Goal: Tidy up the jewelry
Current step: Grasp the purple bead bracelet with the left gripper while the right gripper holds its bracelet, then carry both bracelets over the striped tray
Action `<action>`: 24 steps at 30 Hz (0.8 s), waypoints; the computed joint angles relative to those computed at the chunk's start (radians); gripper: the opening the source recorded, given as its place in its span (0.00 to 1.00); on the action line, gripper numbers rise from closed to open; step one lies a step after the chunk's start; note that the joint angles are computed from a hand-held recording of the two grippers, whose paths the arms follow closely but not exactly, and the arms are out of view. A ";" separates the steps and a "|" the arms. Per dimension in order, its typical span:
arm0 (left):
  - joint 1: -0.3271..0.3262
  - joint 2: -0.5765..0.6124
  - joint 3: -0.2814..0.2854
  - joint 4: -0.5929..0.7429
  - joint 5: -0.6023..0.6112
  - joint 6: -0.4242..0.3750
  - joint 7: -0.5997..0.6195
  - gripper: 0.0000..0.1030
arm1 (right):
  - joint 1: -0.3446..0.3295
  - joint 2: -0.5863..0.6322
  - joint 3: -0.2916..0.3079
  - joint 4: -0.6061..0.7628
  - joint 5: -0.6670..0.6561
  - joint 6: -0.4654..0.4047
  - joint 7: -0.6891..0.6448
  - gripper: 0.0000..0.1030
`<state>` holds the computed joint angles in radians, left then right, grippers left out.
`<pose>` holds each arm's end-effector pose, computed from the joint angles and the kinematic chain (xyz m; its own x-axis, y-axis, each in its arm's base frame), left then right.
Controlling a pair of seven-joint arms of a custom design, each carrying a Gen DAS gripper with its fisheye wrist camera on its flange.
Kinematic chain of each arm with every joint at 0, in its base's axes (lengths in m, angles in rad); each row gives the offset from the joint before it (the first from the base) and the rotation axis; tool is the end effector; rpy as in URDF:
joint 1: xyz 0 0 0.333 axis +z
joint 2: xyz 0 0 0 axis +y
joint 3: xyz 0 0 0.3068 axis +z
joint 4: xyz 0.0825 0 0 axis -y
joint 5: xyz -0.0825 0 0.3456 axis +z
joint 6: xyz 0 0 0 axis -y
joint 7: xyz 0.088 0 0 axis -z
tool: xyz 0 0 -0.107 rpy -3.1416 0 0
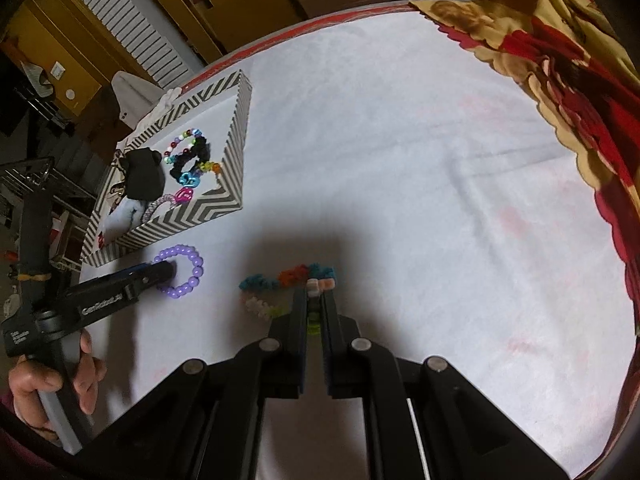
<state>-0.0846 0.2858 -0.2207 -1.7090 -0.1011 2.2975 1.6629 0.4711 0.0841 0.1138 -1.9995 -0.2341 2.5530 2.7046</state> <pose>0.6039 -0.1783 0.4653 -0.3344 -0.9340 0.1256 -0.9077 0.2833 -0.3094 0.4796 0.3195 0.4785 -0.3032 -0.9003 -0.3124 -0.8398 0.4073 -0.3588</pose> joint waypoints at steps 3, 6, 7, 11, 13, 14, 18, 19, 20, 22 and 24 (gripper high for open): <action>0.018 0.006 -0.007 0.011 -0.041 -0.022 0.032 0.05 | 0.005 0.003 0.002 0.006 -0.008 0.010 0.000 0.06; 0.028 -0.013 -0.003 -0.011 -0.063 -0.023 0.040 0.05 | 0.010 0.005 0.002 0.021 -0.023 0.017 -0.005 0.06; 0.027 -0.017 -0.003 -0.015 -0.068 -0.021 0.041 0.05 | 0.011 0.005 0.001 0.027 -0.031 0.020 -0.005 0.06; 0.040 -0.058 -0.003 -0.044 -0.112 -0.012 0.082 0.05 | 0.011 0.004 -0.004 0.044 -0.048 0.019 -0.010 0.06; 0.048 -0.079 -0.001 -0.052 -0.143 -0.017 0.112 0.05 | 0.005 -0.004 -0.003 0.036 -0.030 0.041 -0.023 0.06; 0.049 -0.088 0.001 -0.052 -0.154 -0.020 0.122 0.05 | 0.004 -0.005 -0.002 0.039 -0.025 0.045 -0.032 0.06; 0.046 -0.111 0.013 -0.038 -0.174 -0.033 0.135 0.05 | 0.005 -0.001 0.000 0.067 -0.040 0.043 -0.045 0.06; 0.043 -0.111 0.014 -0.031 -0.175 -0.035 0.133 0.05 | 0.006 0.002 0.000 0.079 -0.045 0.045 -0.050 0.06; 0.042 -0.116 0.016 -0.026 -0.175 -0.034 0.135 0.05 | 0.008 0.005 0.000 0.092 -0.050 0.042 -0.058 0.06; 0.040 -0.121 0.020 -0.015 -0.175 -0.034 0.139 0.05 | 0.012 0.013 0.000 0.119 -0.060 0.035 -0.070 0.06; 0.044 -0.130 0.027 -0.005 -0.173 -0.037 0.148 0.05 | 0.017 0.020 -0.003 0.141 -0.070 0.032 -0.077 0.06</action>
<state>-0.0409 0.1560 -0.1941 -1.7136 -0.2745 2.2605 1.8112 0.4878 0.1044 0.1104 -1.8587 -0.3044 2.5853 2.6279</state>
